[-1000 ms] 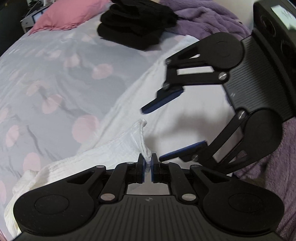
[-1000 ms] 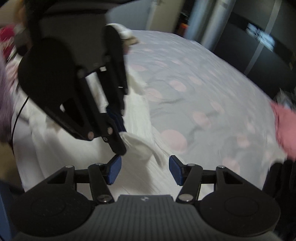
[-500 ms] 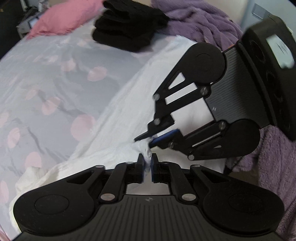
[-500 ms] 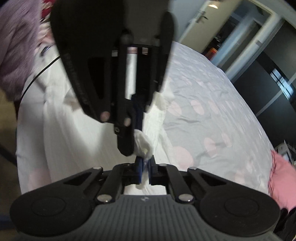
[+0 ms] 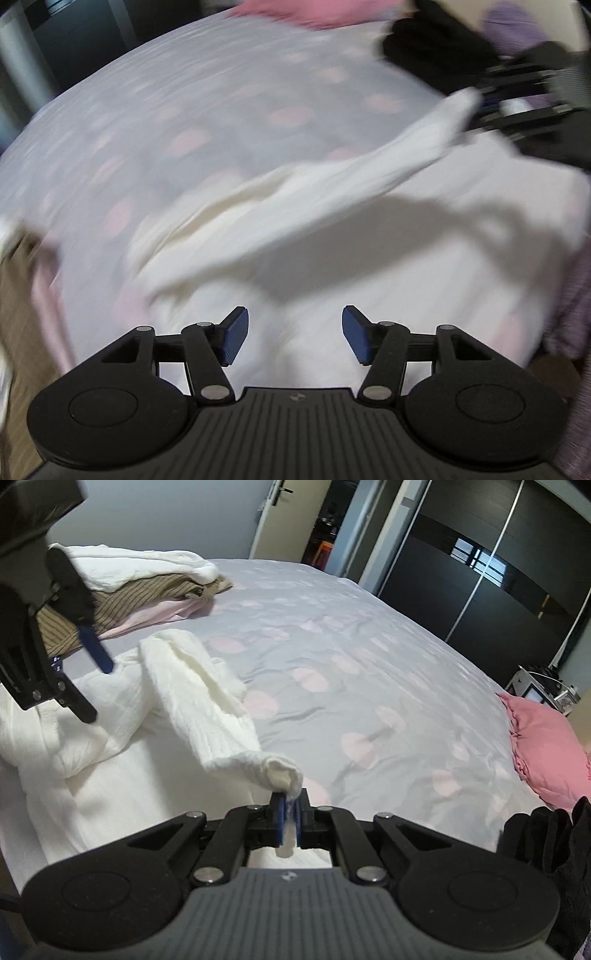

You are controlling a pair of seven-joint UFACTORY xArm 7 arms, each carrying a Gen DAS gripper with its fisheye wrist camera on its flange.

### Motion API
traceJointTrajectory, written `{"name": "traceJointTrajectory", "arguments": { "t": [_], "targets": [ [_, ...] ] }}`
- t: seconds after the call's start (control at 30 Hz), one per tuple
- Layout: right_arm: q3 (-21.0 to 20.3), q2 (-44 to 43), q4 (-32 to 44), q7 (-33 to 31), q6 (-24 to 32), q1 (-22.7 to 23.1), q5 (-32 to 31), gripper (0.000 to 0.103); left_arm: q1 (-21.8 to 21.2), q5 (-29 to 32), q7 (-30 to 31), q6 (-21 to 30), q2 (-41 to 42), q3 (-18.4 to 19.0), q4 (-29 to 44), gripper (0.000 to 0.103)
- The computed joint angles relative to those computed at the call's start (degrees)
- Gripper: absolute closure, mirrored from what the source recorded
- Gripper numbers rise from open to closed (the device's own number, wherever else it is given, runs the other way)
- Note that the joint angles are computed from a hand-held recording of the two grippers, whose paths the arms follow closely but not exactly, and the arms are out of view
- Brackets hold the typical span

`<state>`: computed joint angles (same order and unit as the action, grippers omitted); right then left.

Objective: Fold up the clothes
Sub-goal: 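Hold the sleeve with the left tool while the right tool grasps the garment's edge, then stretch the white garment between both tools and lay it across the bed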

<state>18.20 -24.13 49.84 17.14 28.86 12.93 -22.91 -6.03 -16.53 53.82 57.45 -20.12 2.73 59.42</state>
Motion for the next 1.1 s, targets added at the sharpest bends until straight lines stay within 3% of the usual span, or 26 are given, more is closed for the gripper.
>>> {"name": "traceJointTrajectory", "arguments": {
  "t": [0.23, 0.4, 0.43, 0.5, 0.57, 0.87, 1.1],
  "targets": [
    [0.72, -0.02, 0.36, 2.58, 1.18, -0.64, -1.10, 0.096, 3.31, 1.55, -8.89, -7.36, 2.48, 0.29, -2.75, 0.048],
    [1.42, 0.77, 2.31, 6.11, 2.36, -2.07, -2.52, 0.096, 4.28, -1.64, -13.49, -7.08, 6.78, 1.32, 0.13, 0.050],
    [1.74, 1.04, 2.88, 7.32, 2.65, -2.63, -3.27, 0.096, 4.48, -2.76, -13.62, -6.51, 7.51, 1.68, 0.68, 0.056],
    [2.35, 1.57, 4.04, 10.08, 3.23, -3.82, -5.16, 0.096, 5.08, -4.44, -13.69, -4.26, 8.80, 2.20, 2.35, 0.087],
    [2.72, 1.59, 4.90, 13.41, 3.59, -5.09, -7.22, 0.096, 5.75, -5.57, -13.77, -3.77, 9.33, 2.26, 3.52, 0.092],
    [2.61, -1.98, 6.84, 27.20, 4.06, -11.99, -15.89, 0.096, 7.91, -12.91, -8.20, 0.59, 9.40, 4.34, 12.88, 0.095],
    [0.61, -3.17, 11.33, 28.12, 10.59, -16.55, -17.54, 0.096, 10.62, -12.36, -9.03, -0.72, 12.50, 4.65, 20.72, 0.095]
  ]
}}
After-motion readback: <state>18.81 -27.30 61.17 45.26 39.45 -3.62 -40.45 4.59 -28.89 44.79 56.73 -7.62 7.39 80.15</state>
